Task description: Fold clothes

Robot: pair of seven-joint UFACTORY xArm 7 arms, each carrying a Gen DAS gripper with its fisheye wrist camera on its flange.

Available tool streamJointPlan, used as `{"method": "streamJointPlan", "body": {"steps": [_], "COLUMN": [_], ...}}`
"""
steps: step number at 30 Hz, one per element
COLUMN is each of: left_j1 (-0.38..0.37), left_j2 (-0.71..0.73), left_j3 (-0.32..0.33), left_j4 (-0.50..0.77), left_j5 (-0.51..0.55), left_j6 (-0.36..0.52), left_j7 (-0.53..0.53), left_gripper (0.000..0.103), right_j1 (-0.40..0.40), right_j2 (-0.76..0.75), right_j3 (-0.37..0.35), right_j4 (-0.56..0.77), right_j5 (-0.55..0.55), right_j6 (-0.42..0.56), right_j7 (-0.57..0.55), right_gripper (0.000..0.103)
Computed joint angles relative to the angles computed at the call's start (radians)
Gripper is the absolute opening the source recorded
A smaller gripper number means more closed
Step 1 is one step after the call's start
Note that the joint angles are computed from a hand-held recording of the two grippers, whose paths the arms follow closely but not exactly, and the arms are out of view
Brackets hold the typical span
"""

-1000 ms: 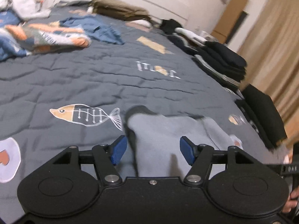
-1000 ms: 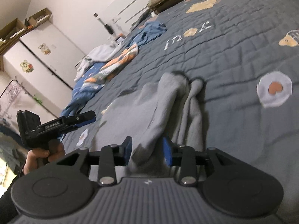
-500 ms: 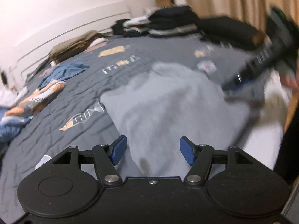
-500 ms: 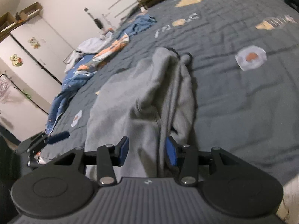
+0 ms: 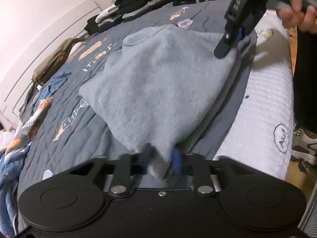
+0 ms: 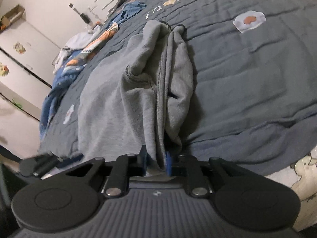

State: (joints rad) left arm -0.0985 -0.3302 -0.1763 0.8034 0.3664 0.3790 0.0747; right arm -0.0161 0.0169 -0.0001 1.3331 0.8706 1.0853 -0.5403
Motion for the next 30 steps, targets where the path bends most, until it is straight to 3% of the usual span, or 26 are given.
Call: {"method": "streamJointPlan", "body": {"steps": [5, 9, 13, 15, 17, 21, 23, 26, 30], "left_j1": [-0.129, -0.110, -0.096, -0.117, -0.148, -0.185, -0.189, -0.195, -0.178], "left_j2": [-0.056, -0.036, -0.013, -0.017, -0.034, -0.033, -0.019, 0.004, 0.015], "left_j3": [0.110, 0.094, 0.073, 0.102, 0.142, 0.185, 0.191, 0.201, 0.186], "left_j4": [0.001, 0.010, 0.036, 0.049, 0.045, 0.058, 0.067, 0.084, 0.091], "left_j5": [-0.225, -0.259, -0.257, -0.327, -0.439, -0.605, -0.665, -0.724, -0.728], "left_j6": [0.042, 0.080, 0.152, 0.157, 0.123, 0.021, -0.043, -0.119, -0.166], "left_j7": [0.197, 0.243, 0.249, 0.278, 0.306, 0.324, 0.298, 0.265, 0.199], "left_gripper": [0.005, 0.006, 0.011, 0.030, 0.042, 0.044, 0.045, 0.045, 0.049], "right_j1": [-0.020, -0.004, 0.014, 0.008, -0.002, -0.017, -0.025, -0.031, -0.018], "right_j2": [-0.039, -0.040, -0.019, -0.017, -0.016, -0.045, -0.047, -0.004, 0.088], "right_j3": [-0.020, -0.012, 0.000, -0.007, -0.014, -0.029, -0.040, -0.039, 0.007], "right_j4": [-0.003, -0.005, 0.009, 0.018, 0.036, 0.046, 0.062, 0.133, 0.247], "right_j5": [0.036, -0.083, -0.207, -0.193, -0.168, -0.104, -0.035, 0.032, 0.010], "right_j6": [0.050, 0.040, 0.028, 0.041, 0.066, 0.061, 0.056, 0.056, 0.009], "right_j7": [-0.028, -0.039, -0.022, -0.022, -0.006, -0.012, -0.028, -0.054, -0.055], "right_gripper": [0.012, 0.012, 0.014, 0.015, 0.016, 0.021, 0.034, 0.045, 0.048]}}
